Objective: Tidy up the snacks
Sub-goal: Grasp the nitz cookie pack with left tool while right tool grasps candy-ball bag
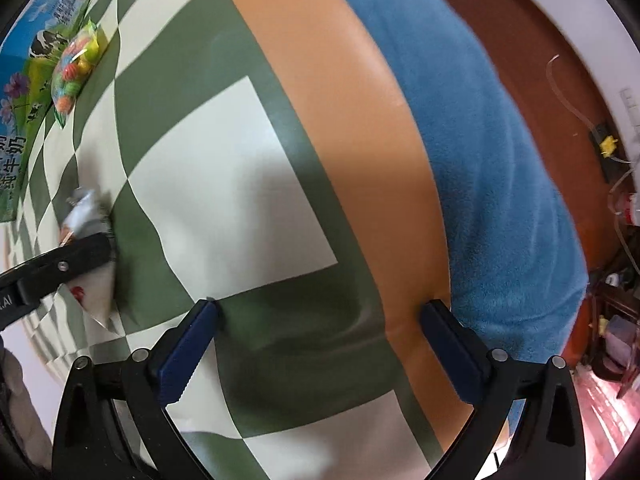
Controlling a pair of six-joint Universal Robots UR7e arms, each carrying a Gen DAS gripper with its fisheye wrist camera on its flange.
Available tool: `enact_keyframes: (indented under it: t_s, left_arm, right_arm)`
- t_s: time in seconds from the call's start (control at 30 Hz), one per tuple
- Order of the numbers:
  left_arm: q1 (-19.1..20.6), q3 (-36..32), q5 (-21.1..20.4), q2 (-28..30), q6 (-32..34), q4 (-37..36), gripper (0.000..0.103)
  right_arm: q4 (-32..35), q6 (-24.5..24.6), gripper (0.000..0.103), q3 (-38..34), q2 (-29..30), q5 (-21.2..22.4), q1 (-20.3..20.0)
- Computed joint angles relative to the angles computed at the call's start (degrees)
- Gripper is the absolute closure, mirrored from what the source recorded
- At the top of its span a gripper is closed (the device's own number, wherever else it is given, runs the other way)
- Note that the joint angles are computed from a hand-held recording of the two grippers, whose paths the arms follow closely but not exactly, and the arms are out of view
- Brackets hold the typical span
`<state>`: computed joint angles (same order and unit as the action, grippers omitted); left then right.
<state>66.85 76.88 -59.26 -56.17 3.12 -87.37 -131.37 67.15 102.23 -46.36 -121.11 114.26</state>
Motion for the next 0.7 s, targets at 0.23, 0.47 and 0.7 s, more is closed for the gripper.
enact_keyframes:
  t_s: [0.23, 0.47, 0.7]
  left_arm:
    - [4.2, -7.6, 6.8, -0.3, -3.2, 0.6, 0.055]
    - [9.1, -17.9, 5.6, 2.7, -15.0, 7.8, 0.055]
    - [9.8, -20.1, 5.3, 4.0, -19.1, 12.0, 0.054]
  right_arm:
    - [-0.2, -1.2, 0.009, -5.5, -1.4, -5.9, 4.9]
    - [-21.1, -10.9, 0.009, -19.0, 9.9, -1.0, 0.5]
    - [-25.9, -2.1, 0.022, -29.4, 18.4, 1.0, -4.9]
